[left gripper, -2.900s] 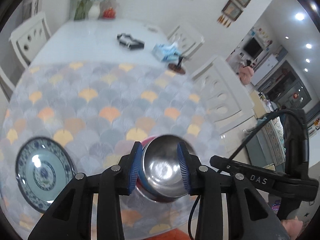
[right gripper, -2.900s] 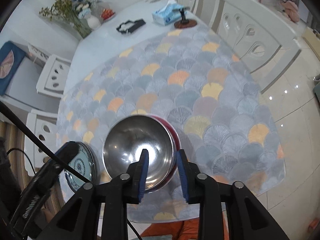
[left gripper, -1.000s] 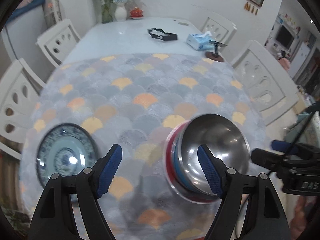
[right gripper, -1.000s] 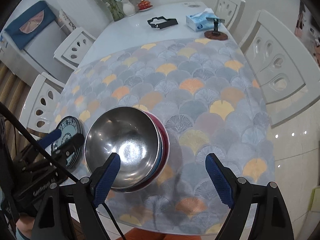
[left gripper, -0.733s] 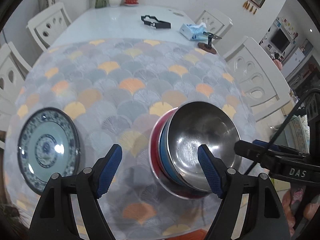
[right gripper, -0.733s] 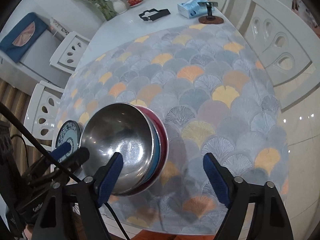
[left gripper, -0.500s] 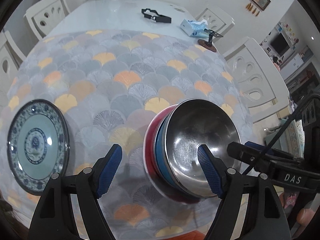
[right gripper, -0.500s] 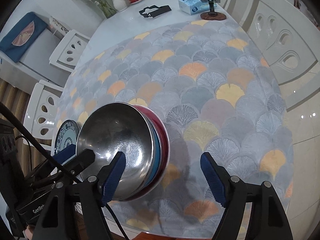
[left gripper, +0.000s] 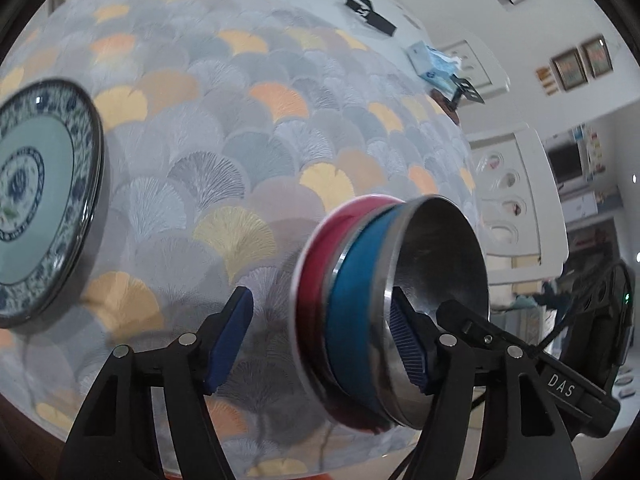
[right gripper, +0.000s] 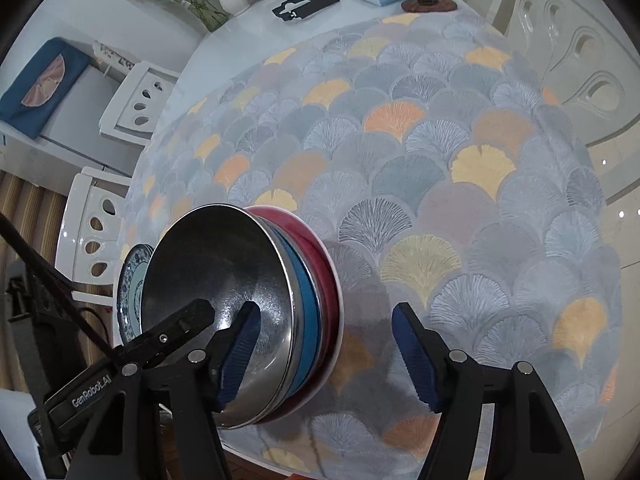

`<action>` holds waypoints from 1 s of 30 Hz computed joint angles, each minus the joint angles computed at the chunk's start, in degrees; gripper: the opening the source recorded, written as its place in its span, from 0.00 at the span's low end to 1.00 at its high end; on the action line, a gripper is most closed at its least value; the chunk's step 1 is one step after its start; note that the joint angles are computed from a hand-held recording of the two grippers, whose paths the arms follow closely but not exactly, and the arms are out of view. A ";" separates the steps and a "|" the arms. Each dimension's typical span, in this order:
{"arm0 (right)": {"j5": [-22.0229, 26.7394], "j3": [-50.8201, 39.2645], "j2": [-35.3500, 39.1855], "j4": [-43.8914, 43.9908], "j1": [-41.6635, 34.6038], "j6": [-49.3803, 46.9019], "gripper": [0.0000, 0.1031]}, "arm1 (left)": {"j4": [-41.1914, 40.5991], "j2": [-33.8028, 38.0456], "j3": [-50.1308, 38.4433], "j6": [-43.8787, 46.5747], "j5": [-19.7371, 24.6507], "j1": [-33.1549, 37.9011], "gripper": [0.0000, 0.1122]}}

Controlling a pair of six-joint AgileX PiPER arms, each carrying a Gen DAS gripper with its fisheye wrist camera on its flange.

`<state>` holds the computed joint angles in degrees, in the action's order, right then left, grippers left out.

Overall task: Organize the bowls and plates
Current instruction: 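Lift the nested bowl stack with both grippers and carry it over the floral plates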

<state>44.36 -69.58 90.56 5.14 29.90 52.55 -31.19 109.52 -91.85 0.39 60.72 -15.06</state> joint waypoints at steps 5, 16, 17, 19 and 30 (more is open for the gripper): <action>-2.07 0.96 0.89 3.77 -1.39 -3.35 0.62 | -3.68 0.51 0.98 2.07 -0.23 1.30 0.55; -6.91 3.17 2.91 13.34 -3.21 -10.79 0.44 | -7.52 1.95 1.52 4.13 0.11 2.12 0.34; -7.32 3.49 2.82 13.53 -3.19 -10.69 0.44 | -7.71 1.87 1.75 4.30 -0.01 2.20 0.34; -8.14 3.98 2.68 13.38 -3.00 -10.49 0.44 | -8.05 1.83 2.00 4.40 -0.06 2.37 0.34; -4.63 0.95 3.47 9.32 -1.98 -8.75 0.44 | -5.35 1.69 0.71 0.29 0.14 1.07 0.32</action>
